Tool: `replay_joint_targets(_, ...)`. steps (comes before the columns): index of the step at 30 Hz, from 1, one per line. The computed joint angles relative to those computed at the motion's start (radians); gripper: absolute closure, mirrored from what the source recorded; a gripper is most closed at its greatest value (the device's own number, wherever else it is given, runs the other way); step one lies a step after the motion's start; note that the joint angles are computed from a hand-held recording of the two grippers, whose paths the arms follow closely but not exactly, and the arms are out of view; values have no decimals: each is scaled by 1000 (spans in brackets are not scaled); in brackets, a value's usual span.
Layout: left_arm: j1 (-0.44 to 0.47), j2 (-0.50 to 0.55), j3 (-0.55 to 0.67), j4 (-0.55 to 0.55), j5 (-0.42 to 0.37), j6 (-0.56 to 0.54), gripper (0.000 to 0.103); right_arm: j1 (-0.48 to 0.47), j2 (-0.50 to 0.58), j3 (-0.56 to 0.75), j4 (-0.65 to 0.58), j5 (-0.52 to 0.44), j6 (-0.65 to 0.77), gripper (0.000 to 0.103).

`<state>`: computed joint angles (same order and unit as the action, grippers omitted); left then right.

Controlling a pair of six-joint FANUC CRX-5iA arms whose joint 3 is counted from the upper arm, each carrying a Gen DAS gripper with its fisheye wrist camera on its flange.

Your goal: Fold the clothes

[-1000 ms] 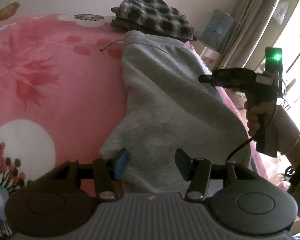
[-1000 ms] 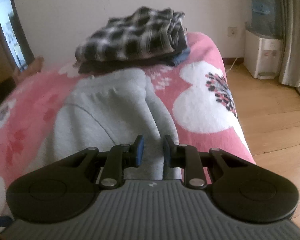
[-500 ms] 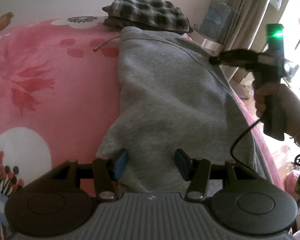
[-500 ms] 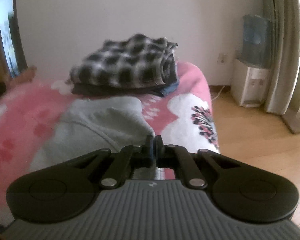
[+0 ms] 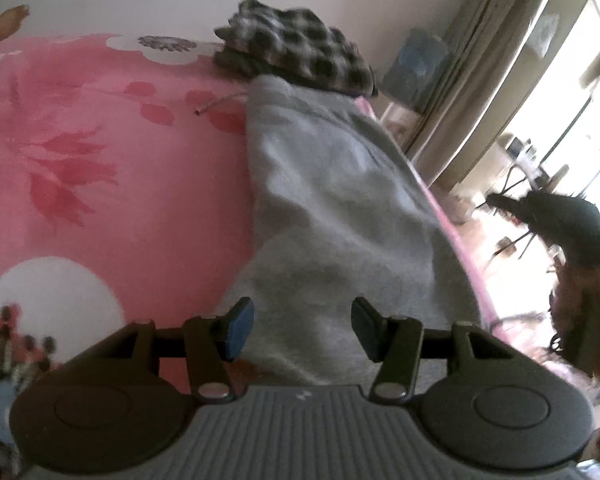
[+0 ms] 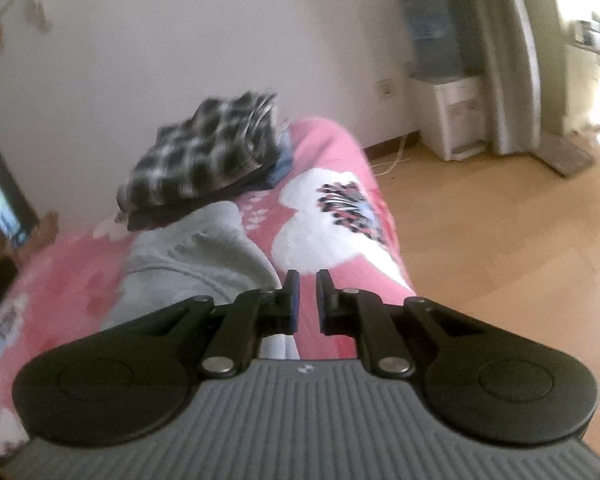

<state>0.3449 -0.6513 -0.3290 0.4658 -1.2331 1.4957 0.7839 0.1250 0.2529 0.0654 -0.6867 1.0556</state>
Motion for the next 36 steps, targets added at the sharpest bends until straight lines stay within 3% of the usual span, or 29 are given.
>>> replay_joint_targets(6, 266, -37, 1, 190, -159, -261, 48, 109, -238, -241, 236, -34, -329, 95)
replay_joint_targets(10, 391, -36, 43, 332, -238, -381, 47, 244, -369, -359, 497, -104, -570, 94)
replay_joint_targets(13, 446, -15, 107, 374, -334, -415, 43, 386, -455, -429, 708, -208, -785, 92)
replay_joint_targets(15, 446, 10, 140, 386, -397, -405, 43, 504, -489, -442, 814, -336, -893, 92)
replay_joint_targets(20, 525, -30, 88, 553, -529, -406, 43, 857, -501, -354, 974, -757, -1015, 92)
replay_joint_targets(23, 533, -39, 103, 591, -587, -437, 43, 1048, -440, -225, 1075, -1012, -973, 92)
replay_joint_targets(26, 590, -32, 140, 618, -663, -446, 43, 1189, -345, -57, 1174, -1216, -869, 84)
replay_joint_targets(29, 725, -35, 160, 676, -755, -516, 43, 1196, -304, 23, 1203, -1219, -764, 76)
replay_joint_targets(31, 779, -39, 166, 689, -761, -541, 43, 1188, -297, 45, 1200, -1189, -720, 76)
replay_joint_targets(36, 838, -59, 161, 662, -789, -646, 43, 1088, -399, -119, 1051, -969, -770, 76)
